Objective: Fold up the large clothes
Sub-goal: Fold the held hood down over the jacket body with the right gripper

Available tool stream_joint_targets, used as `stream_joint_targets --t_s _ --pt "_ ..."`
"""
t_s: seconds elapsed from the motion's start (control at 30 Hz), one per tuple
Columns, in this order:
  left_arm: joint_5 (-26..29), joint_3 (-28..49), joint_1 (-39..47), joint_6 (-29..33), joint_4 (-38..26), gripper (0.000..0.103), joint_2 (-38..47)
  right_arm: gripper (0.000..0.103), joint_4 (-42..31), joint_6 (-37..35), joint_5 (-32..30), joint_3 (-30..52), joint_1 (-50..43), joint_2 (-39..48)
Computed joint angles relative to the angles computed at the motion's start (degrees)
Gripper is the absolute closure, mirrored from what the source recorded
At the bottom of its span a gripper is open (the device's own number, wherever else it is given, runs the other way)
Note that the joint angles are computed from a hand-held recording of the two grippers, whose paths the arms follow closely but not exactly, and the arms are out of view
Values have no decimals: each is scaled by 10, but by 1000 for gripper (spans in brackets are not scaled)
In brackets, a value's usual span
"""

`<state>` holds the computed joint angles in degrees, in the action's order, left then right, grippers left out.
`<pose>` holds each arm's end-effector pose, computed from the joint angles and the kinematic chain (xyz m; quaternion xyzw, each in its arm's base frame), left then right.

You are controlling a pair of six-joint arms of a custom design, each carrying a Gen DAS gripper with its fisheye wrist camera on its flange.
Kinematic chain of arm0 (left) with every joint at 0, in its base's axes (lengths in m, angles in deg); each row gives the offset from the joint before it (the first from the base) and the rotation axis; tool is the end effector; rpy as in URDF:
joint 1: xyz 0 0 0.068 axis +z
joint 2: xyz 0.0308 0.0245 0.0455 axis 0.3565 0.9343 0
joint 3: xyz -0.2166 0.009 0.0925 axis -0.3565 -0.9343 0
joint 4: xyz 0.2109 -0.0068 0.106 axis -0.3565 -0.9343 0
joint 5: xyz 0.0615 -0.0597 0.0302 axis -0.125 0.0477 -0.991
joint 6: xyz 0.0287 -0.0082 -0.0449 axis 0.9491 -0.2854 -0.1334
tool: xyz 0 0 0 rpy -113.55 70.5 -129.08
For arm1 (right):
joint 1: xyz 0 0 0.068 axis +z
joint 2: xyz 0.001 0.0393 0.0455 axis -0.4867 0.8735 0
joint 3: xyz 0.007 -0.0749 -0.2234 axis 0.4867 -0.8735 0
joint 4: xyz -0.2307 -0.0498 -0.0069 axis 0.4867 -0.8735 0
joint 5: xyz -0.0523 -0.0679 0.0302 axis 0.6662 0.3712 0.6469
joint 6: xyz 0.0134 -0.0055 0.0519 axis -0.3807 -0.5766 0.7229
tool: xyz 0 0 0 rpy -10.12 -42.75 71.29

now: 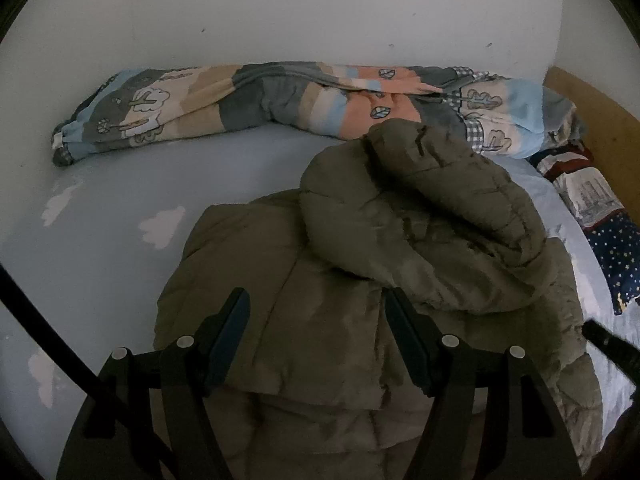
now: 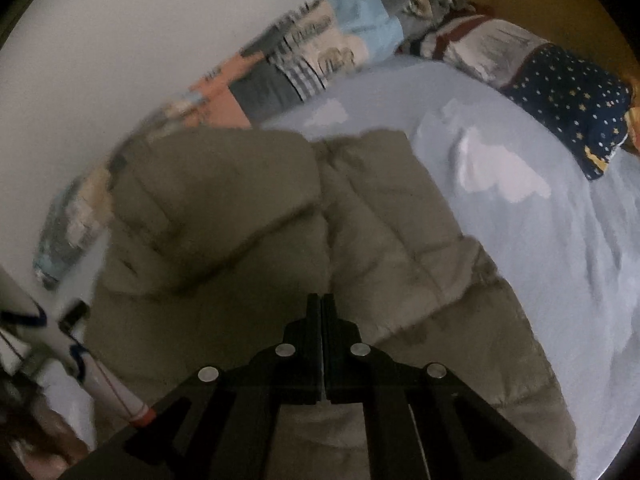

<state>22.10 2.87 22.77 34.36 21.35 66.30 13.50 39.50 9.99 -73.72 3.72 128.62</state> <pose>0.2759 -0.0019 0.1256 0.1659 0.9141 -0.0928 0.3582 0.1192 0.0566 0.1075 0.3668 0.8603 0.0600 0.3490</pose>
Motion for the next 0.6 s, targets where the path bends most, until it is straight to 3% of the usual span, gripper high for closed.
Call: stream_joint_targets --t_s 0.2,0.3,0.43,0.6 --pt "-48 20 -10 14 -11 34 49 102 81 -50 34 26 16 73" --pt "-81 51 -19 23 -42 33 101 101 144 -69 2 31 1 151" --pt "-75 52 -17 30 -51 33 91 101 214 -85 -78 43 -39 279" --pt "-16 23 1 24 -42 33 33 101 177 -70 -36 41 -15 220"
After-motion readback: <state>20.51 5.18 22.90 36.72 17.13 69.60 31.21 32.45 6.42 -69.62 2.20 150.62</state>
